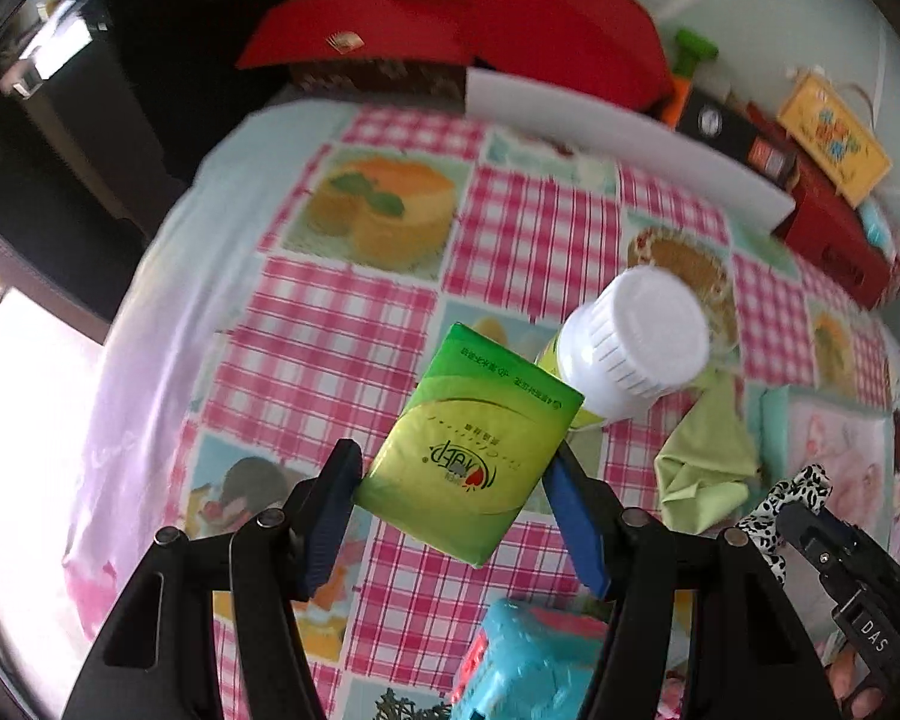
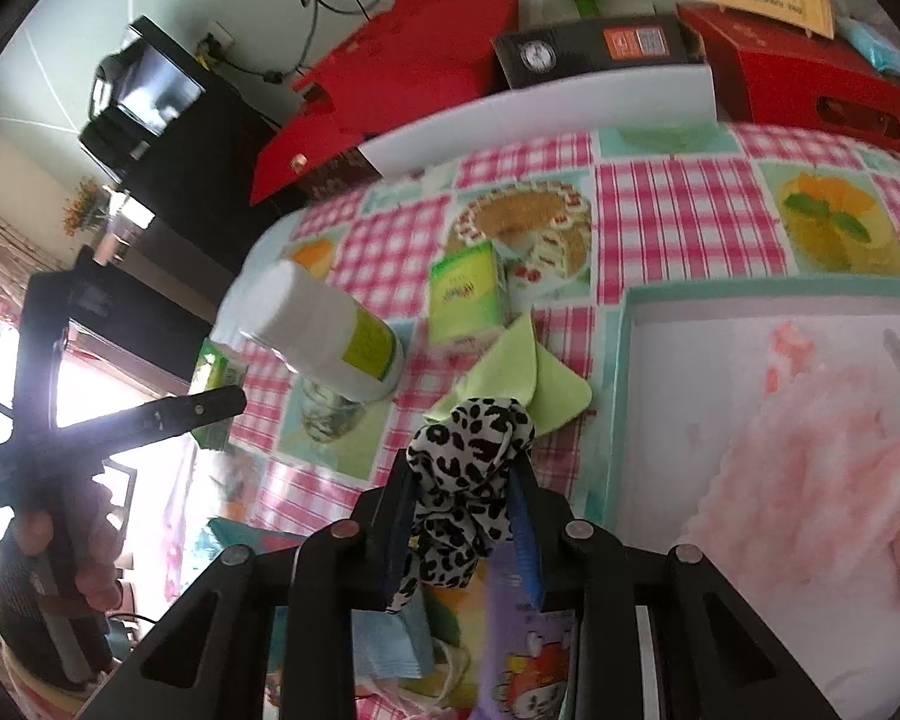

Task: Organize soft objects
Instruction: 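Carry the green tissue pack and leopard scrunchie over the white tray with both tools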

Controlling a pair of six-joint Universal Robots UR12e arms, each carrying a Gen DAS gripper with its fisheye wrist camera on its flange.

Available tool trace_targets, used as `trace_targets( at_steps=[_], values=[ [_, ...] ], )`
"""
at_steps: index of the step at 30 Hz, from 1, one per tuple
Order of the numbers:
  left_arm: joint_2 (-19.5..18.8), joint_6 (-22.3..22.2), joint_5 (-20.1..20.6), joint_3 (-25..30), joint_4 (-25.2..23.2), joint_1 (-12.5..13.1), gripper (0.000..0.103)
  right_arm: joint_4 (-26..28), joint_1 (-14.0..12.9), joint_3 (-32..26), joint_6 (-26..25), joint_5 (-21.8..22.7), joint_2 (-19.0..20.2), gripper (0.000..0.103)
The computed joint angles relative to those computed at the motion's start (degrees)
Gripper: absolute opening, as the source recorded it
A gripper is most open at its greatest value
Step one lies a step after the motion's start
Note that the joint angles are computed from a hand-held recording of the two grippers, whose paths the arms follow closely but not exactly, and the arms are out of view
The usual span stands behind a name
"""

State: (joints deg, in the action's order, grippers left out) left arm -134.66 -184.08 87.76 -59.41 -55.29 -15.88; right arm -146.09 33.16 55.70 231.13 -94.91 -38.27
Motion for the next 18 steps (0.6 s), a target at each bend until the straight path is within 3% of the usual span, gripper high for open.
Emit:
trace_targets(
  at_steps=[8,18],
  values=[
    [3.41,-4.92,-2.87,-4.33,8.32,-0.67,0.064,-5.14,0.85,2.35,-1.53,-4.24,-2.32,0.032],
    [5.65,-6.19,-4.49,-7.2,14.92,-3.25,0.064,-4.28,1.72,4.33,-3.1,-12.39,-5.07,0.032]
  ],
)
